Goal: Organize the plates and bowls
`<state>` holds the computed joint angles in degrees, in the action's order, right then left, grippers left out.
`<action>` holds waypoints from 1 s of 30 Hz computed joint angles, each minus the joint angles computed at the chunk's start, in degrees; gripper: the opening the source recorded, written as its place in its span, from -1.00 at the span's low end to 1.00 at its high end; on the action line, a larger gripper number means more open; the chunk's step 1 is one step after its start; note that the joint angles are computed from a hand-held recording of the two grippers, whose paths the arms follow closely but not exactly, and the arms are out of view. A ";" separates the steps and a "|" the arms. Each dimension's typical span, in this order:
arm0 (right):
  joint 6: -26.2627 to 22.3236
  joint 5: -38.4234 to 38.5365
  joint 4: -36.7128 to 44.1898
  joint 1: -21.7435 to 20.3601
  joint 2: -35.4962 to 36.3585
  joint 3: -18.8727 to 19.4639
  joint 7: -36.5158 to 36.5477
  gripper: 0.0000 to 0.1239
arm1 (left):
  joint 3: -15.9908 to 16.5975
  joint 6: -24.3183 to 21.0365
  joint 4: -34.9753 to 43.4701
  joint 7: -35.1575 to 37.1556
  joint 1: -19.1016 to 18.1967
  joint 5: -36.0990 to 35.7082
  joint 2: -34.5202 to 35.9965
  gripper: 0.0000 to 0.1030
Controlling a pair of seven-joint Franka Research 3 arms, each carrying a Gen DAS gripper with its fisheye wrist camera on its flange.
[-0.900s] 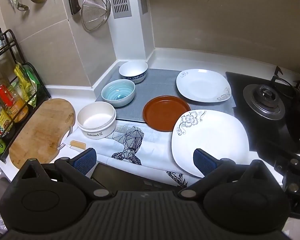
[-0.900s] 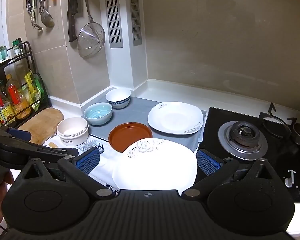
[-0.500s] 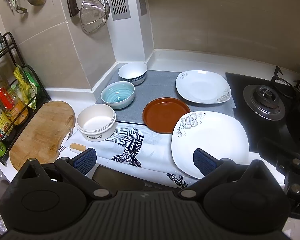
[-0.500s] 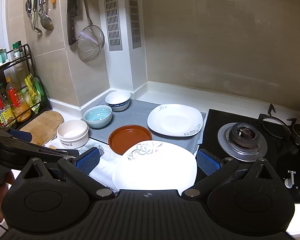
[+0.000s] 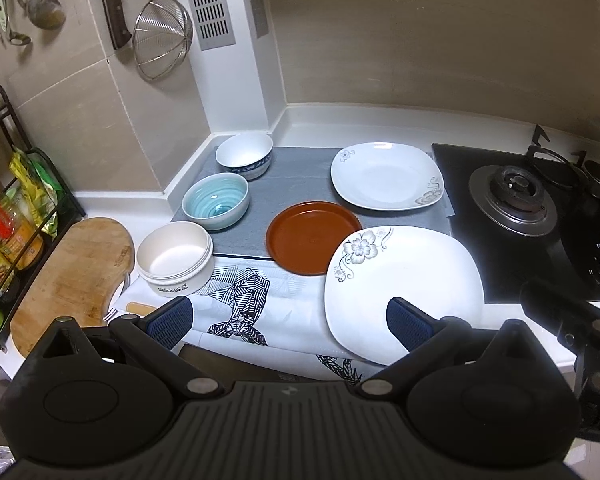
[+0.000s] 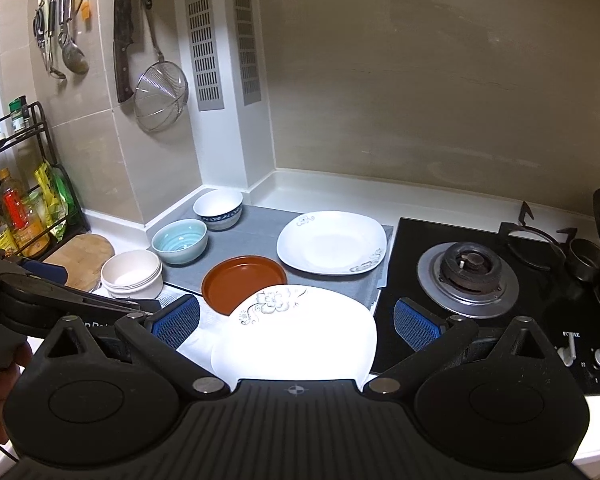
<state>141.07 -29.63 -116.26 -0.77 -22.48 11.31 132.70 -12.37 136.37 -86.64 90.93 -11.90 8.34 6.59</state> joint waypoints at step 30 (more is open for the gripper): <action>3.02 3.46 9.67 2.57 12.39 -3.02 -4.82 0.66 | 1.36 -6.76 10.33 -0.66 2.05 0.37 8.96 0.99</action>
